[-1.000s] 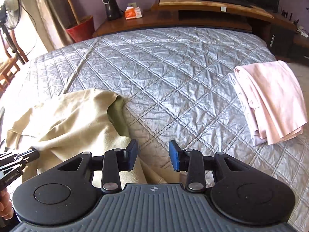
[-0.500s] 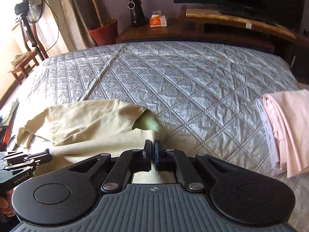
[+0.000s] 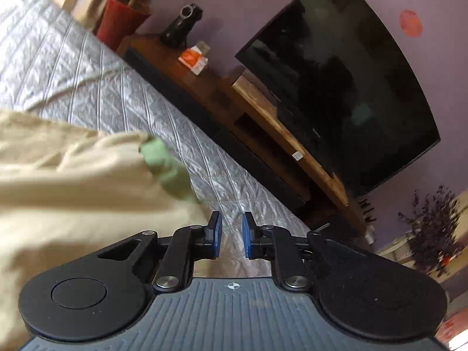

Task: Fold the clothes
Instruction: 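Lay the sweatshirt flat and open the right gripper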

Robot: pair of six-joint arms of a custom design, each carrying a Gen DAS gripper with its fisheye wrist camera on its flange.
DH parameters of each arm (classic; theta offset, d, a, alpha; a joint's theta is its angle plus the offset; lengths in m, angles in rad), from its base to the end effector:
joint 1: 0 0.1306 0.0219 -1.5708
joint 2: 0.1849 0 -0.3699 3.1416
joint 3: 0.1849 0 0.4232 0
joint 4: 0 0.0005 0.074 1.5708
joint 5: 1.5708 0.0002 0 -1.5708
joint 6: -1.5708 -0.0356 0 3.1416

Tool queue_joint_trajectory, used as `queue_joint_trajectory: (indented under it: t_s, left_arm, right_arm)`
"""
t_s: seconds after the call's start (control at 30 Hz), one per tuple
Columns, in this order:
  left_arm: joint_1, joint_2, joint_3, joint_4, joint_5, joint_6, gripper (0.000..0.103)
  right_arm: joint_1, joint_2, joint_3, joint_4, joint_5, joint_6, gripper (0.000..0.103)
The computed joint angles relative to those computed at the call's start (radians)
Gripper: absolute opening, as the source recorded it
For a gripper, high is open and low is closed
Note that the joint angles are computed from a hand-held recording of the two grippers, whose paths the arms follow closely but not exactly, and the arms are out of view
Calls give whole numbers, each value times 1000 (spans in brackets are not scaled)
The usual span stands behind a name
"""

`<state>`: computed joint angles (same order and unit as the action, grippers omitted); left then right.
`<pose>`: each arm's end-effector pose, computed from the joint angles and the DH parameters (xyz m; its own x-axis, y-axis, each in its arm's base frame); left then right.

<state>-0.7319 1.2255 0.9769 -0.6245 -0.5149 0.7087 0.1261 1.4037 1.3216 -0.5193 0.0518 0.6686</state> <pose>0.3389 -0.2816 0.3110 -0.6582 -0.1702 -0.7334 -0.1081 0.9854 -0.1316 0.5365 0.0656 0.4036 -0.3889 -0.6733 -0.6289 -0.4133 0.7375 -0.5341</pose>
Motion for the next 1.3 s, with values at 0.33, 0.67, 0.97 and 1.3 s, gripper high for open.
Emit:
queue_joint_trajectory:
  t_s: [0.33, 0.67, 0.97, 1.3]
  left_arm:
    - [40, -33, -11, -49, -4, 80, 11]
    - [58, -52, -24, -57, 42, 83, 11]
    - [70, -71, -43, -55, 50, 123, 11]
    - [60, -71, -38, -58, 24, 93, 11]
  right_arm:
    - [187, 133, 96, -258, -247, -272, 72]
    - [261, 181, 52, -209, -207, -412, 0]
    - [337, 221, 174, -72, -395, -633, 0]
    - [267, 69, 87, -134, -381, -465, 31]
